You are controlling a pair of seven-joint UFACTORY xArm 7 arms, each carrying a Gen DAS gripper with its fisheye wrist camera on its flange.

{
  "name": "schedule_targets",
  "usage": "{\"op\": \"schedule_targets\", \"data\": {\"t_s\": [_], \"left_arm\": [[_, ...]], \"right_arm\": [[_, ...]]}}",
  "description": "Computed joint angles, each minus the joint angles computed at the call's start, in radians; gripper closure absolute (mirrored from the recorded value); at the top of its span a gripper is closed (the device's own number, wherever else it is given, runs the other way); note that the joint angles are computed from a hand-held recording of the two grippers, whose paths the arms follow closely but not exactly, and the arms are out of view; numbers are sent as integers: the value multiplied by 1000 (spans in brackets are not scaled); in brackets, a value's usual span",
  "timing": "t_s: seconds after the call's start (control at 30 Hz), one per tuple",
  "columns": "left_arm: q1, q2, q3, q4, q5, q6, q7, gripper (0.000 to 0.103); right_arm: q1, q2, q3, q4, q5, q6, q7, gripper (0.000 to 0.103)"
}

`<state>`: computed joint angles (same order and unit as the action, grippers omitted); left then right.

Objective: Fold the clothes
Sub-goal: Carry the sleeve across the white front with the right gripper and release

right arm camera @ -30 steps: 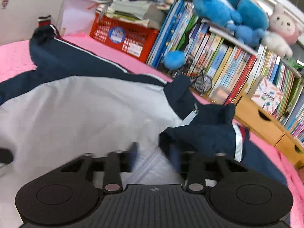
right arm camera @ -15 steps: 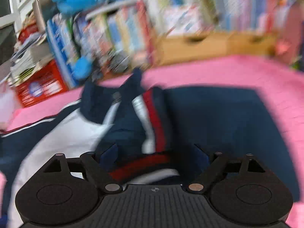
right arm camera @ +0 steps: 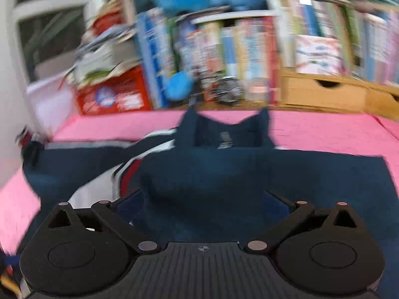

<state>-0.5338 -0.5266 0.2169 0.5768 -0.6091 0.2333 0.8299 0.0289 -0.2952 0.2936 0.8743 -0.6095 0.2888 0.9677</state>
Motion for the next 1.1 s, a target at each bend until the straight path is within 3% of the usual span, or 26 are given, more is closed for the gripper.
{"op": "schedule_targets", "data": {"t_s": [0.07, 0.17, 0.23, 0.3, 0.33, 0.47, 0.63, 0.83, 0.93, 1.1], "left_arm": [[-3, 0, 5, 1, -3, 3, 6, 0], [-5, -1, 8, 0, -9, 4, 14, 0], [-6, -1, 9, 0, -12, 4, 18, 0], [-12, -5, 17, -3, -19, 4, 31, 0], [-14, -7, 20, -4, -22, 4, 36, 0], [-18, -9, 24, -5, -32, 6, 51, 0], [-29, -12, 36, -8, -50, 4, 78, 0], [-21, -9, 23, -10, -53, -5, 73, 0], [-17, -10, 22, -11, -49, -3, 70, 0], [22, 1, -9, 6, -17, 30, 30, 0]], "right_arm": [[16, 56, 29, 68, -54, 29, -58, 1], [30, 189, 92, 209, -249, 148, -59, 4], [65, 278, 81, 291, -238, 224, -77, 48], [85, 317, 53, 327, -214, 210, -22, 74], [97, 331, 40, 350, -210, 205, 0, 76], [160, 370, 7, 407, -234, 168, -20, 77], [277, 466, -30, 502, -332, 302, -71, 73], [355, 480, -103, 515, -353, 321, -83, 70], [390, 465, -138, 500, -347, 320, -85, 62], [426, 386, -158, 436, -359, 344, -56, 38]]}}
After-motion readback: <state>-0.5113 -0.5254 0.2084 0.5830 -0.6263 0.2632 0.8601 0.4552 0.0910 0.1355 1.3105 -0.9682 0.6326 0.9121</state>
